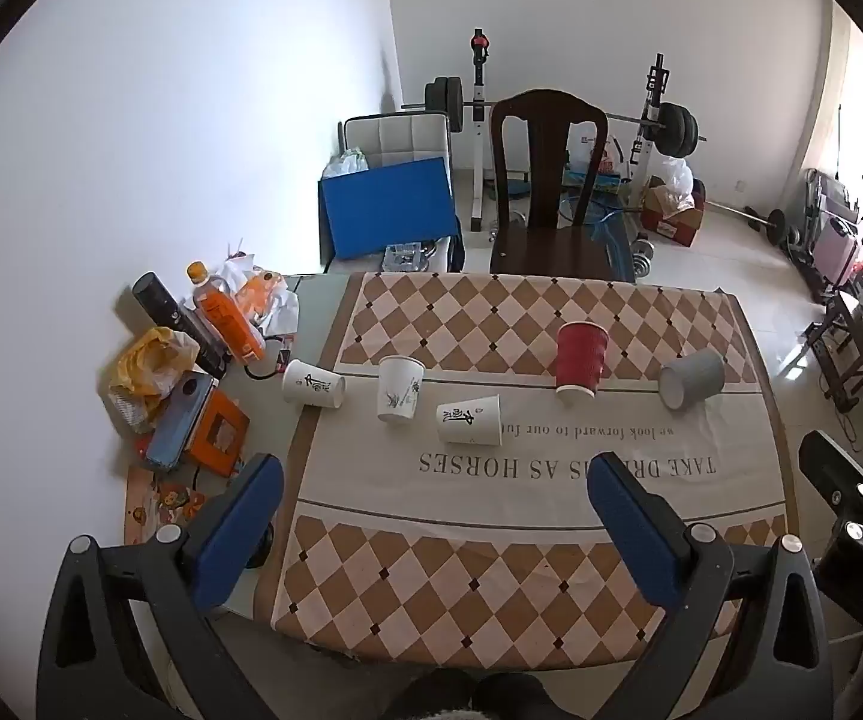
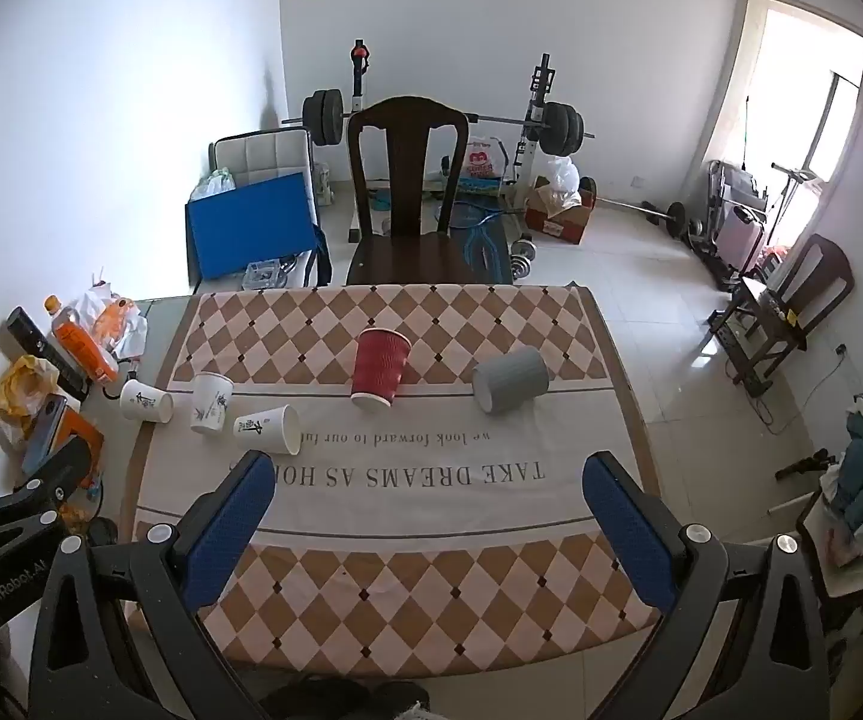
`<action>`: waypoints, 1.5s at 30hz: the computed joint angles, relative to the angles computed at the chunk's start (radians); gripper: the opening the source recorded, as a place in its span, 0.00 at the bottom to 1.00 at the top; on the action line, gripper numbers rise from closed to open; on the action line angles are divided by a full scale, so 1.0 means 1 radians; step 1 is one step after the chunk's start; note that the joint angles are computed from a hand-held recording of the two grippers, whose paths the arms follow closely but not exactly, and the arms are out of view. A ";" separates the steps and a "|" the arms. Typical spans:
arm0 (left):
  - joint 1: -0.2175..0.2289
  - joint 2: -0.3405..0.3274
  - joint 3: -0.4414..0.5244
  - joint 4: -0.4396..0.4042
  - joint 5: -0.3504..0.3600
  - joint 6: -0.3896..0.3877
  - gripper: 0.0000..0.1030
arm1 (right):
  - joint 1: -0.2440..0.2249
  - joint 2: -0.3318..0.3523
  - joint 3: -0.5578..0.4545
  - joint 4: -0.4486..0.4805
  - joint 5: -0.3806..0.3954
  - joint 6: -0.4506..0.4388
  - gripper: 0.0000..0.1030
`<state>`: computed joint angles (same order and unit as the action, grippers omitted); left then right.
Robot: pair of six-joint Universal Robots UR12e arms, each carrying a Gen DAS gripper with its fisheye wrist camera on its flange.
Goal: Flip cup upright
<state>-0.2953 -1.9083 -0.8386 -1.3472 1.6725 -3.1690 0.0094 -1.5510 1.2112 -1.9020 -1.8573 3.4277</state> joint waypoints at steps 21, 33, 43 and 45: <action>0.000 0.004 -0.009 0.017 0.002 0.002 1.00 | 0.003 -0.002 0.001 0.000 -0.004 0.003 1.00; -0.012 0.001 -0.001 0.008 0.007 -0.011 1.00 | 0.006 -0.004 0.001 0.001 -0.006 0.004 1.00; -0.018 -0.001 0.007 0.004 0.010 -0.017 1.00 | 0.009 -0.005 0.000 0.005 -0.010 0.007 1.00; -0.018 -0.001 0.008 0.003 0.008 -0.018 1.00 | 0.010 -0.005 0.000 0.005 -0.013 0.007 1.00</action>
<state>-0.3130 -1.9092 -0.8311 -1.3446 1.6804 -3.1873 0.0194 -1.5557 1.2114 -1.8973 -1.8699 3.4346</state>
